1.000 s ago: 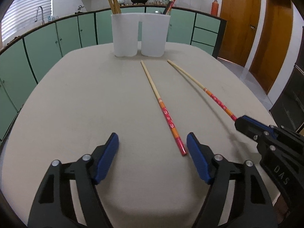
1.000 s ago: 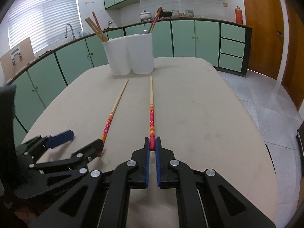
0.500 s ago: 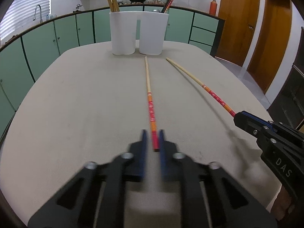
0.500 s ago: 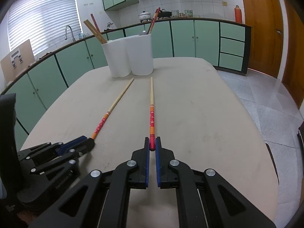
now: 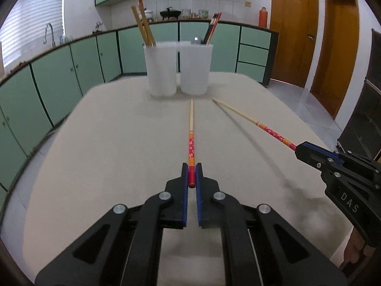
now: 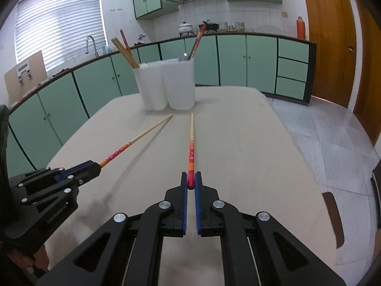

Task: Organize utensils
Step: 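Lift both red-patterned chopsticks and lower them into the white holder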

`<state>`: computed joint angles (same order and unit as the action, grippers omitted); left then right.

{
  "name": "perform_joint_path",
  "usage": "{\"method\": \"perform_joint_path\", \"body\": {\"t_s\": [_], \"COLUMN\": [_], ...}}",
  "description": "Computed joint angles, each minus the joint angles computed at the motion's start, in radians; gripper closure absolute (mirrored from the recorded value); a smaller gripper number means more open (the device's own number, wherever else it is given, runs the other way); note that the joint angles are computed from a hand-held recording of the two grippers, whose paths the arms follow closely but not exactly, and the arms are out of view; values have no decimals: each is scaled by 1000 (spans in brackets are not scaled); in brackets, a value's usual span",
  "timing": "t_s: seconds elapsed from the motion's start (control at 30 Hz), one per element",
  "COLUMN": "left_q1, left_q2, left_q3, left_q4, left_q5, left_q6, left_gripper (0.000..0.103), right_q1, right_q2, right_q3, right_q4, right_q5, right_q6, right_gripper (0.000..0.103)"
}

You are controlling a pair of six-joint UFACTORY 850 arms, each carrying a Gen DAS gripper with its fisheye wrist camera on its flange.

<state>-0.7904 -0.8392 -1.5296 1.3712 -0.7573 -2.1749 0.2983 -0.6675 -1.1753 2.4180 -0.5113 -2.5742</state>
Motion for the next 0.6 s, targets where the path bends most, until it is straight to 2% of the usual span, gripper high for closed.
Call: {"method": "perform_joint_path", "body": {"t_s": [0.27, 0.6], "left_q1": [1, 7], "left_q2": [74, 167], "left_q3": [31, 95], "left_q4": [29, 150], "left_q5": [-69, -90], "left_q6": [11, -65], "left_gripper": [98, 98], "right_q1": [-7, -9], "right_q2": [51, 70], "right_q3": [-8, -67], "right_q4": [-13, -103], "right_q5": [-27, -42], "right_q6": [-3, 85], "right_gripper": [97, 97]}}
